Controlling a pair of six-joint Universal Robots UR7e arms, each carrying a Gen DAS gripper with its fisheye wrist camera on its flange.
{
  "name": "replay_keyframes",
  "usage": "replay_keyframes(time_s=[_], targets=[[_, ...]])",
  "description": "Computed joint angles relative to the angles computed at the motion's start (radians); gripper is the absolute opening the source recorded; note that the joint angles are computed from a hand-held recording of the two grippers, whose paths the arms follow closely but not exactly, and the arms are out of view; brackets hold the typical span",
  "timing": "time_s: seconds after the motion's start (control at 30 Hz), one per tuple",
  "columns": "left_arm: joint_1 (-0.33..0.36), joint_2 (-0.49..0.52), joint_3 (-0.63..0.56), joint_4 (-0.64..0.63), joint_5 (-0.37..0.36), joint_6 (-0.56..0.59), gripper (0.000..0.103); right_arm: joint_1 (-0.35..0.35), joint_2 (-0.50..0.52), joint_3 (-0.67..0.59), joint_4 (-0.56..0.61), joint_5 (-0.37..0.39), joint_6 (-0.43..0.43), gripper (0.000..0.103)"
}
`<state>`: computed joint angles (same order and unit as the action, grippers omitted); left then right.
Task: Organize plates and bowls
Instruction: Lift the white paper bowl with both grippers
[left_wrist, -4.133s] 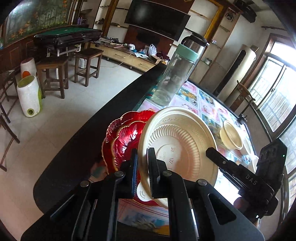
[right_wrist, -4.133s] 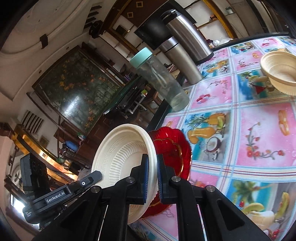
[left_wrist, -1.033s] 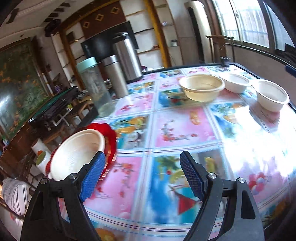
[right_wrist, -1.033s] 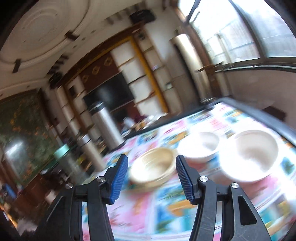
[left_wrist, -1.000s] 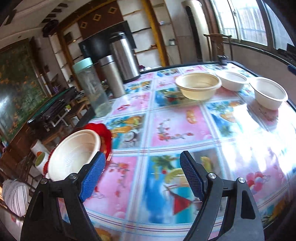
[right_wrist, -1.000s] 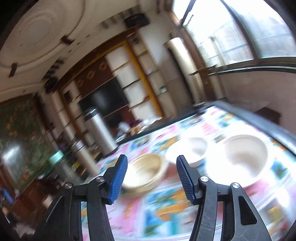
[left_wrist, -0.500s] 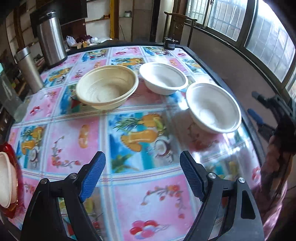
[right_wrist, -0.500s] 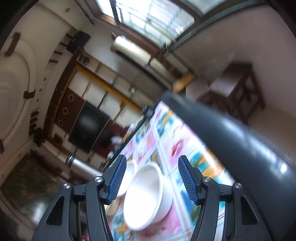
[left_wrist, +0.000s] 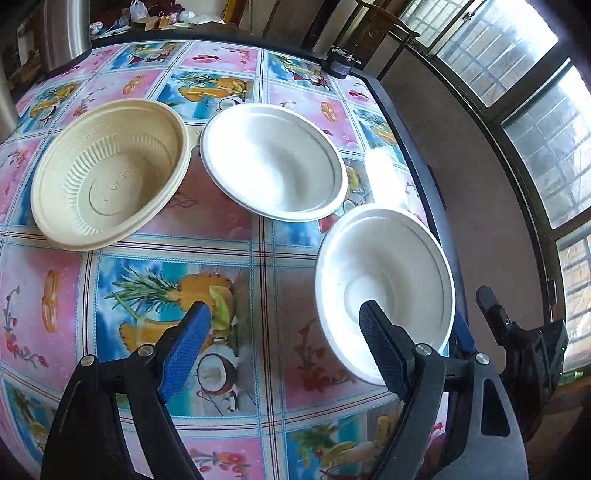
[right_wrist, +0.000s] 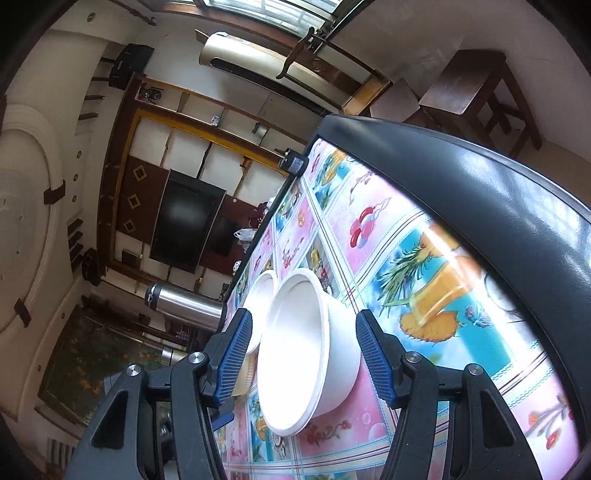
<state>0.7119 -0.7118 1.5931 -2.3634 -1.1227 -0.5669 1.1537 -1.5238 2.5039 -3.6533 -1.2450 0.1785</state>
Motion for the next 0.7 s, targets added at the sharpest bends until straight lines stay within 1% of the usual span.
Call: replay_keyframes(time_s=[0.07,0.13,0.2,0.27,0.33,0.4,0.43,0.53,0.63,0.7], targets=[[-0.001,-0.003,0.006,-0.008,0.025,-0.008,0.083,0.008,0.012,-0.010,0.007,-0.012,0.004,0.059],[0.010,-0.012,0.016,-0.032,-0.004,-0.017,0.083,0.012,0.023,-0.015,0.002,-0.017,0.012,0.059],[0.026,-0.008,0.010,-0.042,-0.066,-0.027,0.083,0.015,0.027,-0.015,-0.002,-0.022,0.016,0.058],[0.031,0.000,0.007,-0.061,-0.102,-0.025,0.083,0.016,0.034,-0.021,-0.008,-0.024,0.021,0.055],[0.033,0.011,0.003,-0.070,-0.122,-0.020,0.083,0.025,0.045,-0.026,-0.020,-0.035,0.024,0.050],[0.038,0.022,-0.001,-0.088,-0.142,-0.022,0.083,0.033,0.053,-0.030,-0.020,-0.046,0.024,0.048],[0.041,0.028,-0.003,-0.093,-0.151,-0.024,0.083,0.036,0.055,-0.031,-0.020,-0.050,0.023,0.045],[0.050,0.040,-0.007,-0.118,-0.200,-0.027,0.083,0.039,0.057,-0.032,-0.027,-0.061,0.025,0.044],[0.050,0.045,-0.010,-0.142,-0.218,-0.018,0.083,0.037,0.061,-0.031,-0.042,-0.070,0.035,0.041],[0.046,0.042,-0.001,-0.174,-0.214,-0.007,0.083,0.041,0.065,-0.033,-0.051,-0.082,0.037,0.038]])
